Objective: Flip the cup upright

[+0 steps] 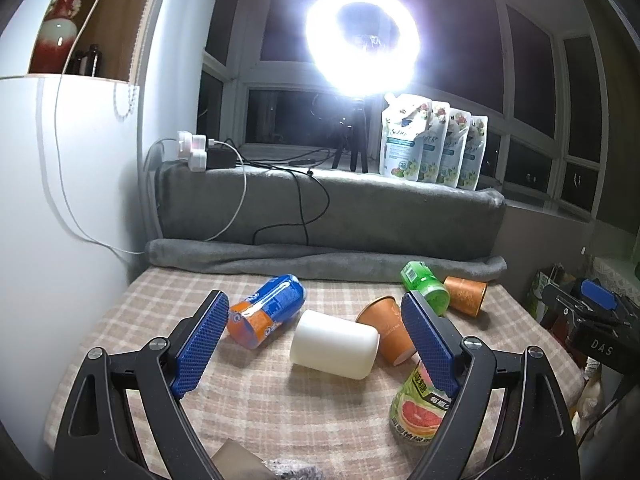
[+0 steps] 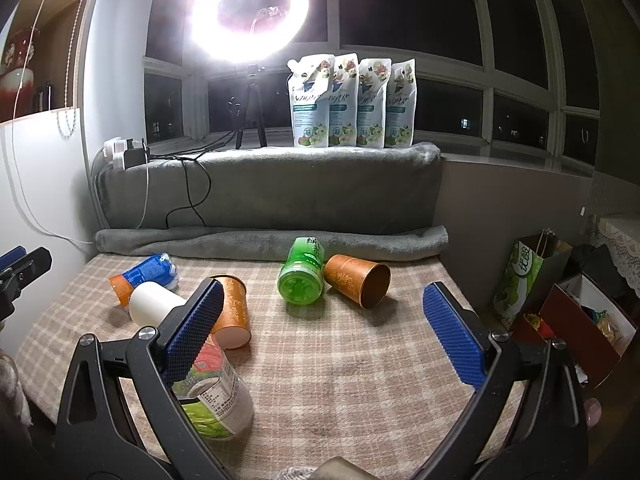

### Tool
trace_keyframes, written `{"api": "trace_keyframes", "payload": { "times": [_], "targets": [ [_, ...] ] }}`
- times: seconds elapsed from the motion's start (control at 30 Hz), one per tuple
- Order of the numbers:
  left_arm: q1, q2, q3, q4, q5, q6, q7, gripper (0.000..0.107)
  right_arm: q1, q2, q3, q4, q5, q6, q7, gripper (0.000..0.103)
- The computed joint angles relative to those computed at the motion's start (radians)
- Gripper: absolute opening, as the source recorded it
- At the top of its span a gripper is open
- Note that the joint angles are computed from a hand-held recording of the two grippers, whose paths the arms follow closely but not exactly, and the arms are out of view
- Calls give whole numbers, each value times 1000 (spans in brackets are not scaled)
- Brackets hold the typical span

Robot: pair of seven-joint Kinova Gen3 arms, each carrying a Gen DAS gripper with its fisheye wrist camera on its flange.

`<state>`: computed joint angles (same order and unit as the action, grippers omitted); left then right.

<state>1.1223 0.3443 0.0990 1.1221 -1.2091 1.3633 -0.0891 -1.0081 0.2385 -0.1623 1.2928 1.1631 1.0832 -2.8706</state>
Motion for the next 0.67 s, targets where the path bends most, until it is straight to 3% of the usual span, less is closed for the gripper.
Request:
{"api": "trace_keyframes", "payload": {
  "times": [0.67],
  "targets": [
    [-8,-4,1,1,14,-14,-2,88,-5,5,3,-7,-2,4,2,102]
  ]
}}
